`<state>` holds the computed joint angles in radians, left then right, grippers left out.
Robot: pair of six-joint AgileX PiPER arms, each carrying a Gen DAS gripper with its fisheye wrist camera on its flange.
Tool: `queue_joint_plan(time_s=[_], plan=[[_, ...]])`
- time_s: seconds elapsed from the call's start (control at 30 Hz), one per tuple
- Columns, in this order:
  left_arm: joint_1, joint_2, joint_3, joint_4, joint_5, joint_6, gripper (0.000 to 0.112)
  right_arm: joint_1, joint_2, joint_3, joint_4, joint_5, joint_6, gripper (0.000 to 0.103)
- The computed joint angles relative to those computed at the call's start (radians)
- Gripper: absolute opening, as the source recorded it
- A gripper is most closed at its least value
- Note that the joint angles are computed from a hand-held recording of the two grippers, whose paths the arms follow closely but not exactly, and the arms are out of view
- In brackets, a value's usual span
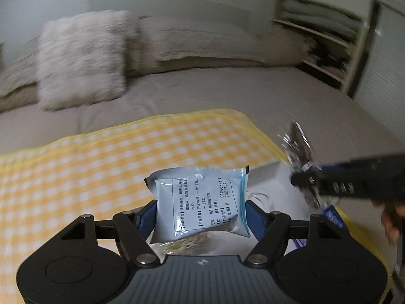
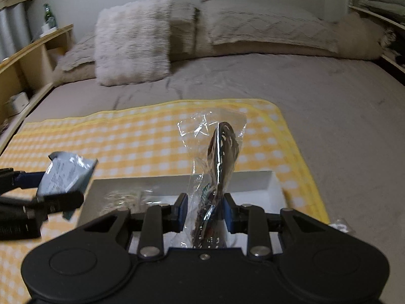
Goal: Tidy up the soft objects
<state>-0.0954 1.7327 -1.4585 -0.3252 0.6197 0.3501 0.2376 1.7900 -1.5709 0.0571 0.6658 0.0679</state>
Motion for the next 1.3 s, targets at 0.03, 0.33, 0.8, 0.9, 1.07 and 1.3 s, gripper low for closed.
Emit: queue_joint_plan(time_s=[0.03,0.33,0.8,0.9,1.07,1.3], plan=[[-0.005,0.017,-0.010,-0.020,0.006,0.035,0.073,-0.011,0.002,0.007,0.008,-0.011,-0.008,0.030],[-0.057,0.154,-0.091,-0.078,0.112,0.354,0.074,-0.040,0.134,-0.143,0.114,0.169,-0.045,0.031],[-0.083,0.267,-0.127,-0.099,0.065,0.685,0.091,-0.027,0.187,-0.187,0.055,0.256,0.056,0.033],[-0.079,0.275,-0.148,-0.069,0.098,0.655,0.092,-0.024,0.192,-0.190,0.044,0.263,0.070,0.051],[-0.067,0.256,-0.133,-0.027,0.103,0.631,0.092,-0.004,0.189,-0.194,-0.012,0.277,0.089,0.061],[-0.036,0.189,-0.096,-0.054,0.121,0.614,0.092,0.004,0.158,-0.186,-0.024,0.285,0.091,0.063]])
